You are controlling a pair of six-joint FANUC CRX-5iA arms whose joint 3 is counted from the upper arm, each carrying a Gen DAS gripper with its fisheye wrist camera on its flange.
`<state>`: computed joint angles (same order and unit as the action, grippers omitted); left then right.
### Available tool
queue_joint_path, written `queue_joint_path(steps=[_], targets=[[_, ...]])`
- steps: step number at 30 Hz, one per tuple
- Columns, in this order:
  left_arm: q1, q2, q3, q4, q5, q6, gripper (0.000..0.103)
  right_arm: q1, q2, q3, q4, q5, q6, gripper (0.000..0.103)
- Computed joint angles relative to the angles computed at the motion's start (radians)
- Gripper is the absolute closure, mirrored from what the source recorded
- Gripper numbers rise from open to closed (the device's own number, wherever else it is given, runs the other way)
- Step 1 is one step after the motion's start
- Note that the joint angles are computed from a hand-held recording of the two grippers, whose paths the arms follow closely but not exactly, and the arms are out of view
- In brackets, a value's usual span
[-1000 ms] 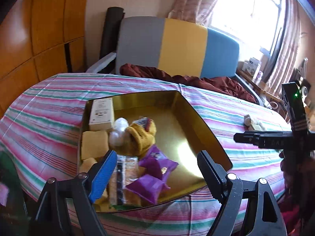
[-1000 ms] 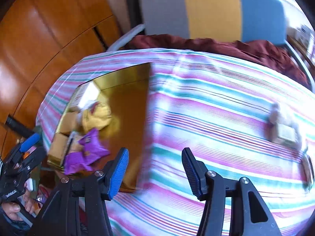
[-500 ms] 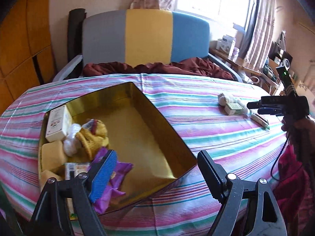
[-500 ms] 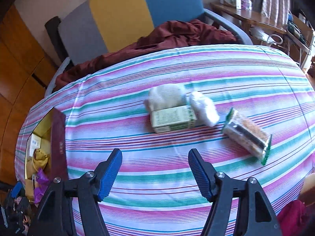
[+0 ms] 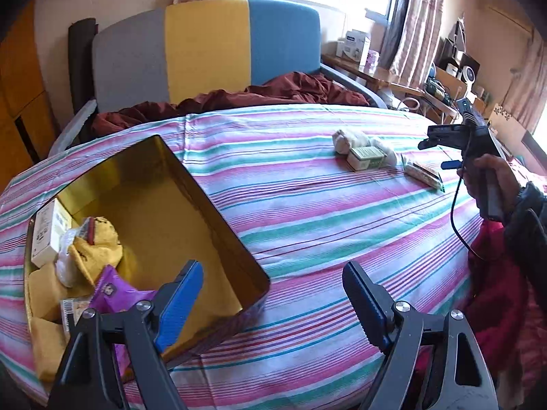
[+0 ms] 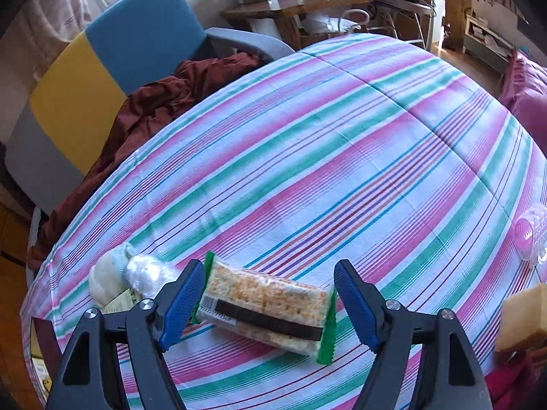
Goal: Organize objects
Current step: 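Move the right gripper to the wrapped cracker pack and grasp it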
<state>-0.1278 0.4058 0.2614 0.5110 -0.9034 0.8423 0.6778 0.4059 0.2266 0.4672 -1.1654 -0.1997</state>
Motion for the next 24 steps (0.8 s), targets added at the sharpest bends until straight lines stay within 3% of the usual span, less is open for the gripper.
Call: queue_joint_path(steps=[11,14,19,24], targets=[[-0.058,0.066,0.088,-0.013,-0.083,-0.007,0.019,-0.032,0.017,0.029,-0.099,0.013,0.084,0.024],[-0.07,0.081,0.111,-0.026,-0.103,0.002,0.019,-0.039,-0.003,0.012,-0.161,0.078,0.11,0.023],[-0.088,0.111,0.159,-0.044,-0.13,0.022,0.019,-0.043,-0.068,-0.063,-0.276,0.268,0.151,0.024],[-0.108,0.158,0.239,-0.061,-0.155,0.05,0.019,-0.018,-0.061,-0.05,-0.191,0.185,0.098,0.024]])
